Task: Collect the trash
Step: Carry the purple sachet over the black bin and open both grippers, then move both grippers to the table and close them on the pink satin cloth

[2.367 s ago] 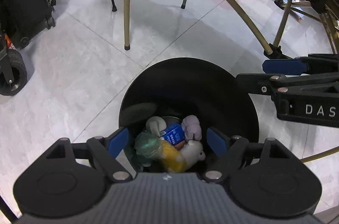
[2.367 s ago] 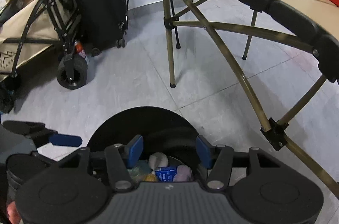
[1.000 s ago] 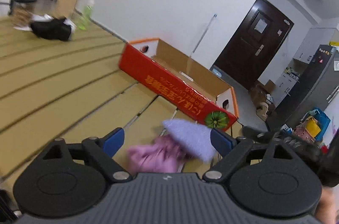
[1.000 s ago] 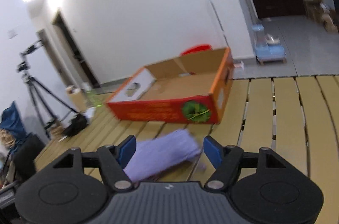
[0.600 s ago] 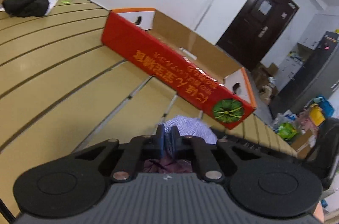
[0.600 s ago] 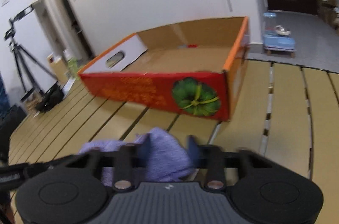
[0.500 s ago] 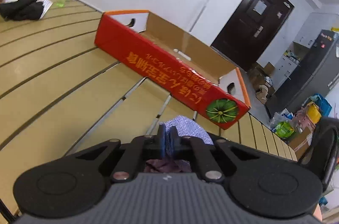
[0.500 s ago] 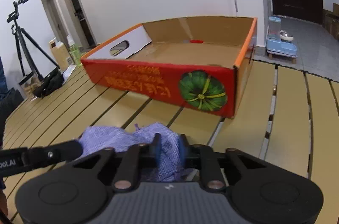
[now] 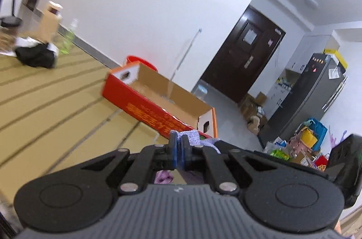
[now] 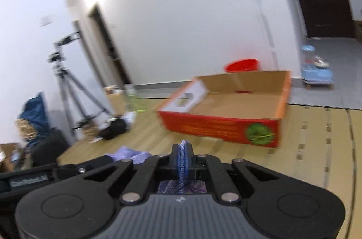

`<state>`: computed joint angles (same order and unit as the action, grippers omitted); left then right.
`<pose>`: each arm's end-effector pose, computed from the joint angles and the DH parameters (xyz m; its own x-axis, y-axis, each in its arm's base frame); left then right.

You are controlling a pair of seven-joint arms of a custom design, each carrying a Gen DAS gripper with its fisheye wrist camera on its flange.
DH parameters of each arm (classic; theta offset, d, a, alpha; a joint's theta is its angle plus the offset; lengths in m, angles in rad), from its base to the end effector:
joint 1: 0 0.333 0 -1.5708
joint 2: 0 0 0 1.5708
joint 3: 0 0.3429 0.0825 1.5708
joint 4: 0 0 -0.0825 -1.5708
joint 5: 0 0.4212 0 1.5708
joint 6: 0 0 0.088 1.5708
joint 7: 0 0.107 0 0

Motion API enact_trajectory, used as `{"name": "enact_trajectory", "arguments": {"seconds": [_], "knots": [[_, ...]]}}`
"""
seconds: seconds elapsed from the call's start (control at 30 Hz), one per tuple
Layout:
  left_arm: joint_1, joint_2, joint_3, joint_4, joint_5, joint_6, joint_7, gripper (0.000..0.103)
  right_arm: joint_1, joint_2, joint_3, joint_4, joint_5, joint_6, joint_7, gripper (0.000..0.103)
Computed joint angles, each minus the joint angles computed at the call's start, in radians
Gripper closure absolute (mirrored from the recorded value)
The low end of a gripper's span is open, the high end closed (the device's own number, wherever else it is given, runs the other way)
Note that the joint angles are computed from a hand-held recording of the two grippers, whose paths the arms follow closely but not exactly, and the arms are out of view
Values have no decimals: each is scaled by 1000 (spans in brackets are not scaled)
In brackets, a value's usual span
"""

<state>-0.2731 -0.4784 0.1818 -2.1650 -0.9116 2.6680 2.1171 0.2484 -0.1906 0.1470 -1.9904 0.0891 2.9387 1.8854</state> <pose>0.4854 0.0005 0.7045 -0.2806 -0.8249 0.4908 -0.5298 -0.2933 -0.7958 0.5338 0.2261 0.7038 0.2181 -0.9162 -0.3363 -0.5035 0.1896 -0.8429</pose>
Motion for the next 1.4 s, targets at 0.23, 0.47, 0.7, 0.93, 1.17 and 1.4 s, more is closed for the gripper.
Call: {"name": "enact_trajectory", "arguments": {"seconds": [0.23, 0.47, 0.7, 0.93, 1.17, 1.4], "knots": [[114, -257, 103, -216, 149, -62, -19, 99, 109, 24, 97, 0, -29, -34, 35, 100], [264, -308, 233, -335, 335, -221, -58, 99, 209, 122, 164, 5, -187, -99, 169, 99], [370, -141, 216, -337, 442, -299, -5, 98, 322, 293, 113, 95, -340, -210, 257, 99], [477, -12, 104, -324, 558, -295, 25, 67, 385, 403, 37, 125, -260, -309, 231, 83], [500, -30, 62, -348, 594, -264, 30, 51, 391, 405, 20, 120, -189, -341, 176, 78], [494, -39, 60, -369, 617, -219, 22, 44, 393, 405, 26, 139, -138, -367, 103, 68]]}}
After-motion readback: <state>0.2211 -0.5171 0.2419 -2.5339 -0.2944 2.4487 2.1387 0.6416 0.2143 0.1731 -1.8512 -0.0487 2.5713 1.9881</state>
